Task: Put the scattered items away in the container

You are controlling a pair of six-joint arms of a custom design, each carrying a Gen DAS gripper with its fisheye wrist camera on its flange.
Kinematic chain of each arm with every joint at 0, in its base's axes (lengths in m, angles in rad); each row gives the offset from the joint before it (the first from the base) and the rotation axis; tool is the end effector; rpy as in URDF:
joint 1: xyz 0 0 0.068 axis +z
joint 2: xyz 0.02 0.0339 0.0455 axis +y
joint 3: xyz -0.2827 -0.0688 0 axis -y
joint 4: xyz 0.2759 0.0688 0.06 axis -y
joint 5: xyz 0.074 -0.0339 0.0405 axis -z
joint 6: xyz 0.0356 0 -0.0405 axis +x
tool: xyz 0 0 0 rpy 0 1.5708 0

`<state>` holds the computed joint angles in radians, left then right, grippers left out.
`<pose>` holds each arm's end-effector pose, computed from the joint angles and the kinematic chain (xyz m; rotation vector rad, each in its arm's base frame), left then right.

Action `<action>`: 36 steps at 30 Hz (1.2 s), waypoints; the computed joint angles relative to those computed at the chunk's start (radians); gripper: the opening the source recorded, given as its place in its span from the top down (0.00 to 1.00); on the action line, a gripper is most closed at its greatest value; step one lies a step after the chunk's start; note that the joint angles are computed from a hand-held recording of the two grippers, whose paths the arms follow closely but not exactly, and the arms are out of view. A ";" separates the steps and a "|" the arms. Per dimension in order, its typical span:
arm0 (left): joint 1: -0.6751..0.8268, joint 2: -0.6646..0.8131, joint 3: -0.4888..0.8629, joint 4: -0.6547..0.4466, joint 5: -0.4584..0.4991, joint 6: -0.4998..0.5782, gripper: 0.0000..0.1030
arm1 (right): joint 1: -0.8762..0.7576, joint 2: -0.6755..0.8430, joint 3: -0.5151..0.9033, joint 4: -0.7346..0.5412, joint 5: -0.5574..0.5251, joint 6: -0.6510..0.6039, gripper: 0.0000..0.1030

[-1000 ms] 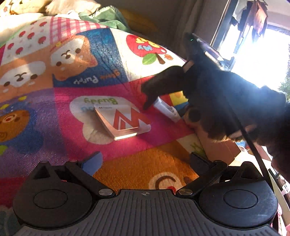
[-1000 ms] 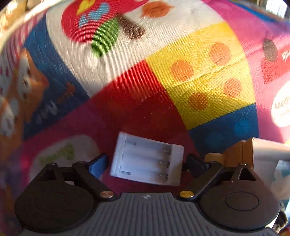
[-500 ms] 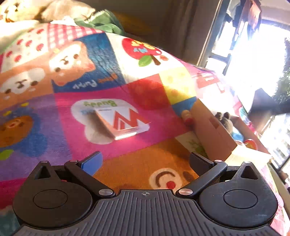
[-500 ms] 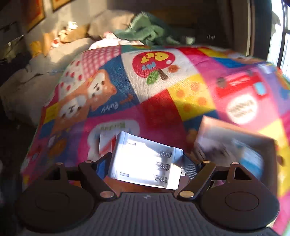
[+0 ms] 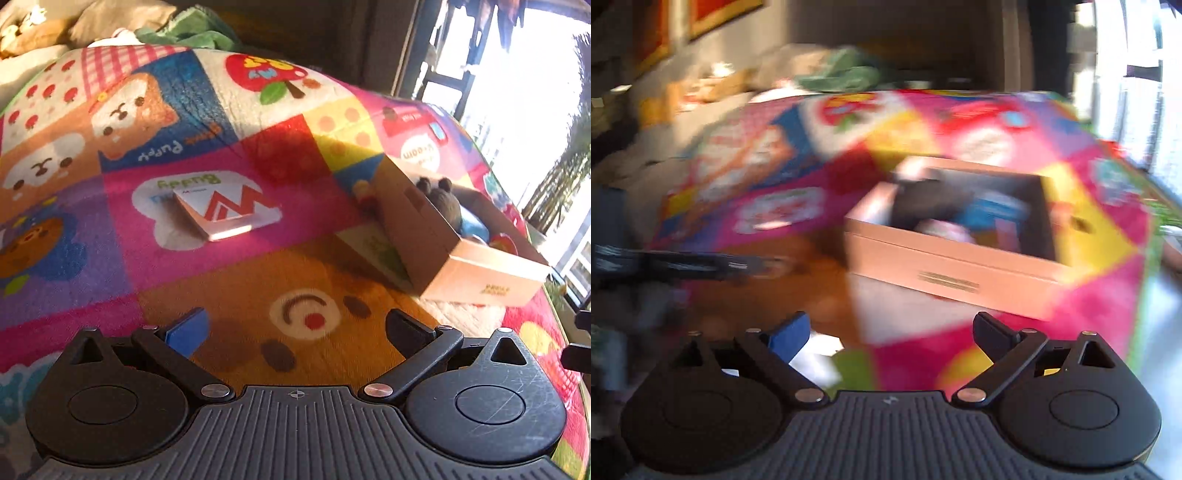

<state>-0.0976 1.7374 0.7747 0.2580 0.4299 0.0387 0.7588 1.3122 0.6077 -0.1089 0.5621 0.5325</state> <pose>0.3516 -0.0493 0.1312 0.3780 2.2185 -0.5191 0.2078 0.1708 0.1782 0.0027 2.2330 0.0196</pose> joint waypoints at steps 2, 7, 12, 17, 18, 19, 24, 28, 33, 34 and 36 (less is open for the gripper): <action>-0.015 0.000 0.003 0.003 -0.012 0.017 0.00 | 0.019 -0.011 -0.039 -0.026 0.076 0.048 0.07; -0.069 0.064 0.098 0.047 -0.186 0.045 0.00 | 0.019 -0.061 -0.149 0.049 0.131 0.129 0.00; -0.104 0.245 0.424 -0.139 -0.327 -0.006 0.00 | -0.026 0.001 -0.174 0.177 0.162 0.177 0.00; -0.147 0.441 0.727 -0.348 -0.506 -0.008 0.00 | -0.041 0.030 -0.192 0.214 0.146 0.220 0.00; -0.149 0.459 0.742 -0.347 -0.533 0.007 0.00 | -0.035 0.036 -0.194 0.211 0.154 0.226 0.00; -0.145 0.460 0.733 -0.322 -0.527 0.017 0.00 | -0.031 0.039 -0.198 0.209 0.166 0.230 0.00; -0.107 0.431 0.679 -0.293 -0.448 0.013 0.06 | -0.026 0.035 -0.222 0.215 0.186 0.259 0.00; -0.087 0.365 0.565 -0.224 -0.381 0.060 0.14 | -0.023 0.038 -0.226 0.232 0.192 0.261 0.00; -0.063 0.212 0.344 -0.173 -0.207 0.175 0.15 | -0.002 0.039 -0.220 0.211 0.221 0.293 0.00; -0.059 0.170 0.289 -0.171 -0.168 0.210 0.15 | 0.003 0.035 -0.221 0.206 0.224 0.298 0.00; -0.044 0.086 0.190 -0.192 -0.071 0.290 0.15 | 0.012 0.032 -0.219 0.190 0.229 0.307 0.00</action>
